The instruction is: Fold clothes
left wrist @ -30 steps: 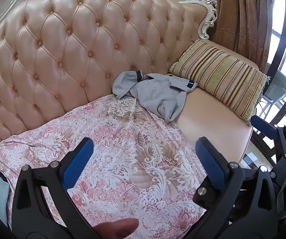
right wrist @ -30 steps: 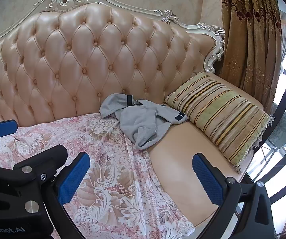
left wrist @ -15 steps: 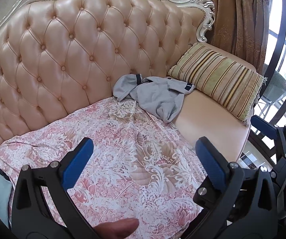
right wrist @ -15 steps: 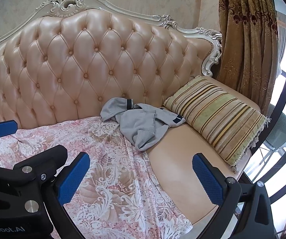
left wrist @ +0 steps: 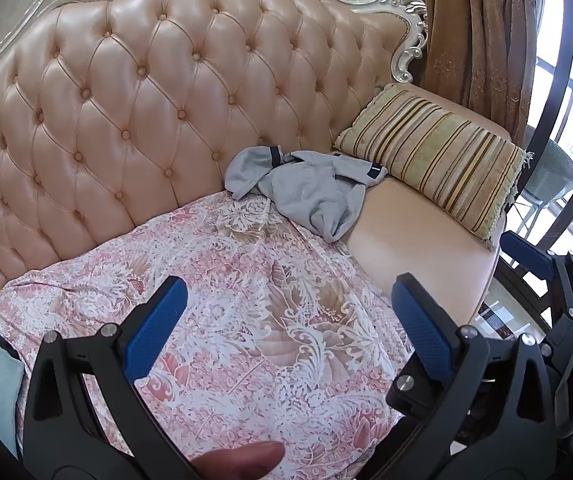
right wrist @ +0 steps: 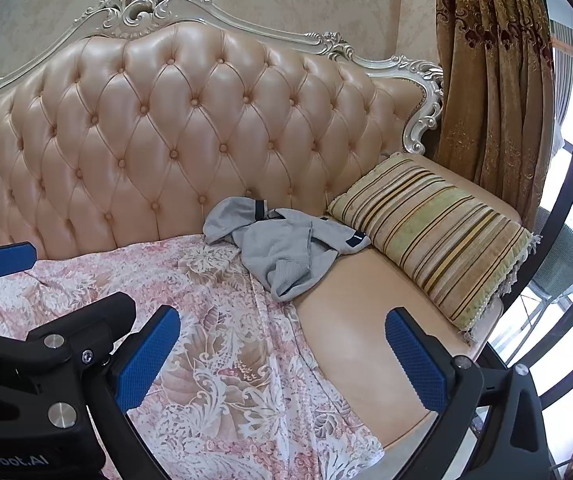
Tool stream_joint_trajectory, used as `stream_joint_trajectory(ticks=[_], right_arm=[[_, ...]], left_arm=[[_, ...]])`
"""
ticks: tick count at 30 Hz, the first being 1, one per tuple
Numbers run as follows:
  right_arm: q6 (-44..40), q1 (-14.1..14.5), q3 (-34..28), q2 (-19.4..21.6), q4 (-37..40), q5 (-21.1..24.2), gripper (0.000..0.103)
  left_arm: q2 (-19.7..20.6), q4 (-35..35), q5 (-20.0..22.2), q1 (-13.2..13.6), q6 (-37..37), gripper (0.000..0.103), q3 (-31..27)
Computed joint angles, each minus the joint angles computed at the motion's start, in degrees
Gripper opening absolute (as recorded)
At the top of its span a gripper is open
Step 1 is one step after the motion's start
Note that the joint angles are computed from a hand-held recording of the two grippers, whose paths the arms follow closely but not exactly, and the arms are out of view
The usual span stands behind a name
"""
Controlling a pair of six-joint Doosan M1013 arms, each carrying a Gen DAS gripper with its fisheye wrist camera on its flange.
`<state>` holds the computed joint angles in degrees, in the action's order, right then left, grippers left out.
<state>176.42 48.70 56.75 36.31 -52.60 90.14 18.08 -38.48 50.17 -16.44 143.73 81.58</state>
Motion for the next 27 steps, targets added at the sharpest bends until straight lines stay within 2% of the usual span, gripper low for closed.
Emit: stream_joint_trajectory(ticks=[12,15,19,23,25,27], right_arm=[[1.2,-2.7,4.2,-0.7,3.2,-4.3,0.103],[2.6,-3.8,6.3,-1.1,4.0,-6.0,0.103],[6.1,-6.3,9.9,-1.9,5.5,-7.8,0.103],[6.5,-9.9,13.4,-3.2,6.9,-13.9,0.103],[6.6,-11.8,15.2,-4.0,6.9,-19.3,0.103],[9.1,-14.3,18.4,-5.3,7.6,-27.9,0.103]], left_arm=[[3.7,3.4,0.0,-2.1,-3.3,0.102,-2.3],[6.6,3.4,3.1,-2.2,-5.3,0.102,-5.2],[12.9,4.0,11.3,-2.6,-6.8,0.102,-12.7],[17.9,2.7,14.2,-3.5,-8.2,0.102,-18.8],[19.8,0.3,14.2,-3.6,-6.4,0.102,-21.1],[22.0,-0.7,15.7,-3.6,-6.0,0.102,-24.3]])
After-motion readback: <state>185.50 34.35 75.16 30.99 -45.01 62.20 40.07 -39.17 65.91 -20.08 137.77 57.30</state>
